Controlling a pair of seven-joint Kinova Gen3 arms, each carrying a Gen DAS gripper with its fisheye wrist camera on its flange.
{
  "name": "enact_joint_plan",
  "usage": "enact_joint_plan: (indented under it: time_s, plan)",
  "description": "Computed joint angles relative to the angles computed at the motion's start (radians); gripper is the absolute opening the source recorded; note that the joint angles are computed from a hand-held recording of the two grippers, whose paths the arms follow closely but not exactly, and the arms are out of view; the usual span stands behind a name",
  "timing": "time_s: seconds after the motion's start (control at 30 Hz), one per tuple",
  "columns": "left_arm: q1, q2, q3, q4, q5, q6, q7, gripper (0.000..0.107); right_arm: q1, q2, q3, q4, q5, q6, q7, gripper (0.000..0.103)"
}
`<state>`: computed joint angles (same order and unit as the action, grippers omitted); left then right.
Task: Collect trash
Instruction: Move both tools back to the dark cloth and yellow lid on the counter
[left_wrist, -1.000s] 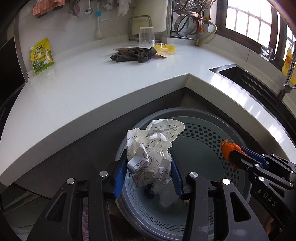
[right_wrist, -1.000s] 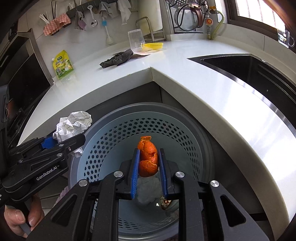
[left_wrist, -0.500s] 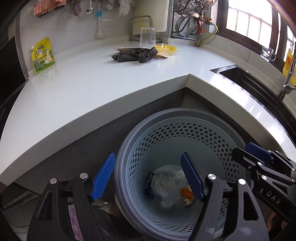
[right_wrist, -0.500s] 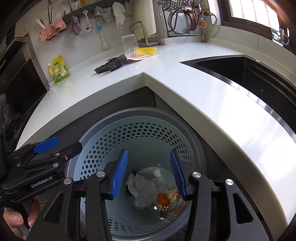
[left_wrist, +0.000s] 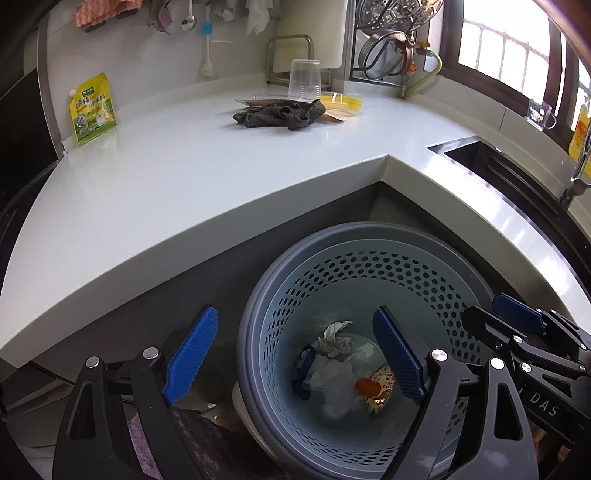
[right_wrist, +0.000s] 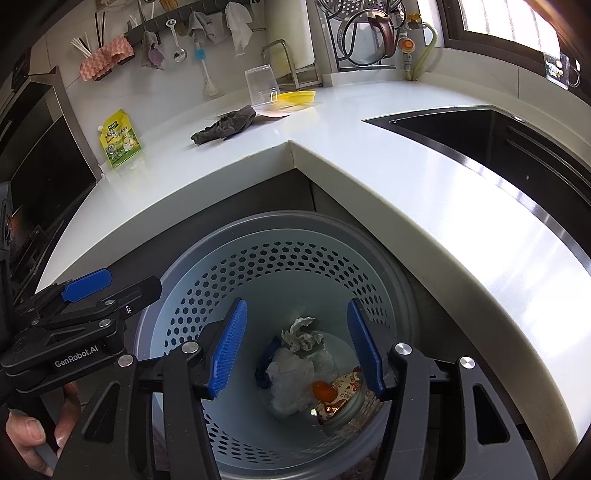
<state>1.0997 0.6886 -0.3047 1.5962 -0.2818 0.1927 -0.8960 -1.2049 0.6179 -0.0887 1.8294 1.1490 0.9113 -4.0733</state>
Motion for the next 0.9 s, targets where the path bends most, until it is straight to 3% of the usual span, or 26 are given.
enact_joint_plan:
  time_s: [0.33, 0.57, 0.9]
  plan:
    - [0.041, -0.029, -0.058, 0.034, 0.010, -0.036, 0.008, 0.085, -0.023, -0.017, -0.006, -0.016, -0.011, 0.072, 0.010, 0.058]
    - [0.049, -0.055, -0.083, 0.036, 0.036, -0.056, 0.000, 0.091, -0.018, -0.046, -0.016, -0.018, 0.019, 0.121, 0.037, 0.065]
    - [-0.025, -0.048, -0.042, -0.067, 0.055, -0.037, -0.035, 0.093, 0.110, -0.112, -0.026, 0.018, 0.131, 0.037, 0.104, 0.066]
